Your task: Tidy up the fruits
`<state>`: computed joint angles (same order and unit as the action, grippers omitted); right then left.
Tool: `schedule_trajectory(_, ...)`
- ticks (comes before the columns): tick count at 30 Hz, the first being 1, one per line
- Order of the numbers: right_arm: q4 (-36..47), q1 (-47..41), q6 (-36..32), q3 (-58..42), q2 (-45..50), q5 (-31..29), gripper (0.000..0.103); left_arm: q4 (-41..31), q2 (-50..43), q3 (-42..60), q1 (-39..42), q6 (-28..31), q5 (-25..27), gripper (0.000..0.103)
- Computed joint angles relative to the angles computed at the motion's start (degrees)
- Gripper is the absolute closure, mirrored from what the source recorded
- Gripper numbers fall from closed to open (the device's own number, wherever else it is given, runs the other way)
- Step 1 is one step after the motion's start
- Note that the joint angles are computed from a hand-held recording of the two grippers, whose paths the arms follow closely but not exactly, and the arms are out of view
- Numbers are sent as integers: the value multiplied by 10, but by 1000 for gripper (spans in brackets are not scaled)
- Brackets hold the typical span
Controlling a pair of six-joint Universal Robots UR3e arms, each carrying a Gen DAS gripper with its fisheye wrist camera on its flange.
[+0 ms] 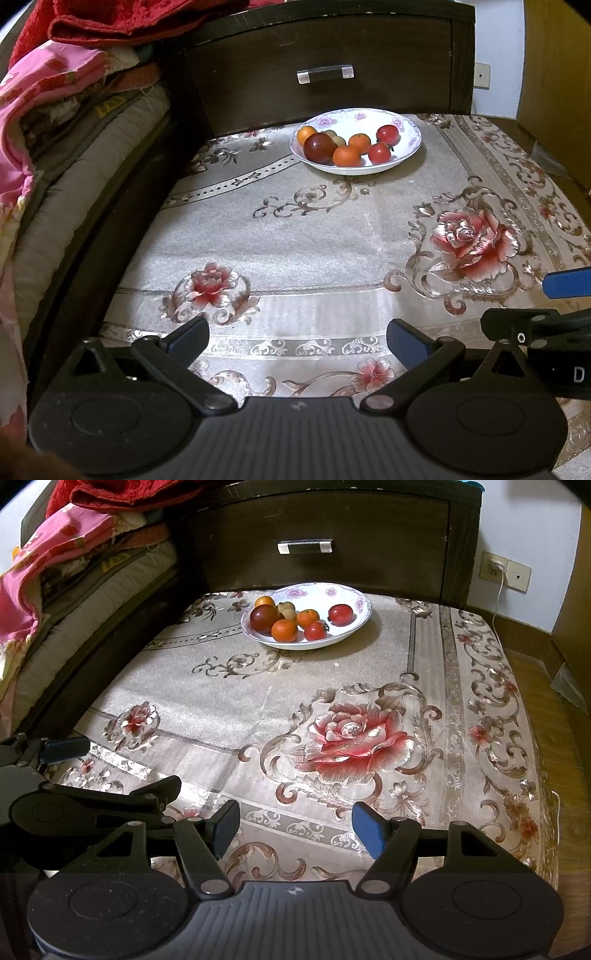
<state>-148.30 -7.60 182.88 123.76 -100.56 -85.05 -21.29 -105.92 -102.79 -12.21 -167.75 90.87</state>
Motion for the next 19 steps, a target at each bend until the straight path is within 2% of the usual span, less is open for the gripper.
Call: schedule_trajectory(19, -3, 5, 4, -1, 3, -5, 37, 19, 3, -8, -3, 0, 10, 0)
